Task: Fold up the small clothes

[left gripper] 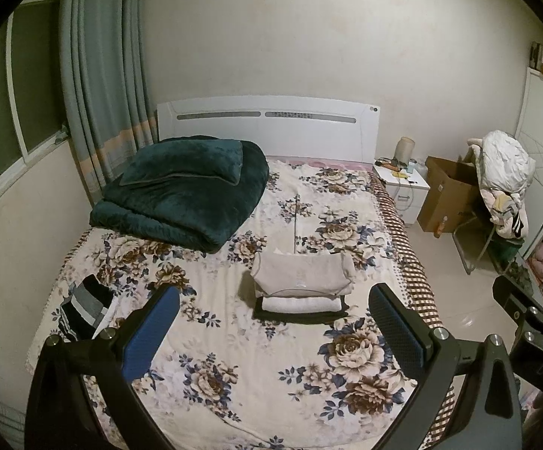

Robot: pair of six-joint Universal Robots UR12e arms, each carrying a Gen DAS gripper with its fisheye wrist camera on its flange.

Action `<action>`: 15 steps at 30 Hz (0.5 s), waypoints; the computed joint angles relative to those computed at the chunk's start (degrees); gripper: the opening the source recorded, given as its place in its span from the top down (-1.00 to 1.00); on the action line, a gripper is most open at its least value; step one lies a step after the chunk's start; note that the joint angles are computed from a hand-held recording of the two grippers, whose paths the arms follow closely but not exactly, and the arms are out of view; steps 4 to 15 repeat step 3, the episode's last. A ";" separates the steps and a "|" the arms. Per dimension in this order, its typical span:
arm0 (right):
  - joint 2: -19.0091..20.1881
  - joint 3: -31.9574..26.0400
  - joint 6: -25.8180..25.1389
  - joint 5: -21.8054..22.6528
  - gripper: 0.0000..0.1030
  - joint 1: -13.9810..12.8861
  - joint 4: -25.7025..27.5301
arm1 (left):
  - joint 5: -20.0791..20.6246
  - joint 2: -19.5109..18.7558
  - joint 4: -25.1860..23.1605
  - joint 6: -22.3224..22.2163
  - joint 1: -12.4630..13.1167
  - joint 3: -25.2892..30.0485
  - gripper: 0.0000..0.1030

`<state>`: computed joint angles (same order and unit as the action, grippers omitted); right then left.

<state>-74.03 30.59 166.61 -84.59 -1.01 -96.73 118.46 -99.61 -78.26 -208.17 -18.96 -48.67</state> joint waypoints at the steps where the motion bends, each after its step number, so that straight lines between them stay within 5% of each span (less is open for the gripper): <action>1: 0.03 -0.08 0.02 -0.02 -1.00 0.04 0.09 | 0.36 -0.07 0.01 0.01 -0.05 0.17 -1.00; 15: -0.02 -0.03 -0.03 -0.02 -1.00 0.01 0.11 | 0.19 -0.10 0.09 0.22 0.07 0.41 -1.00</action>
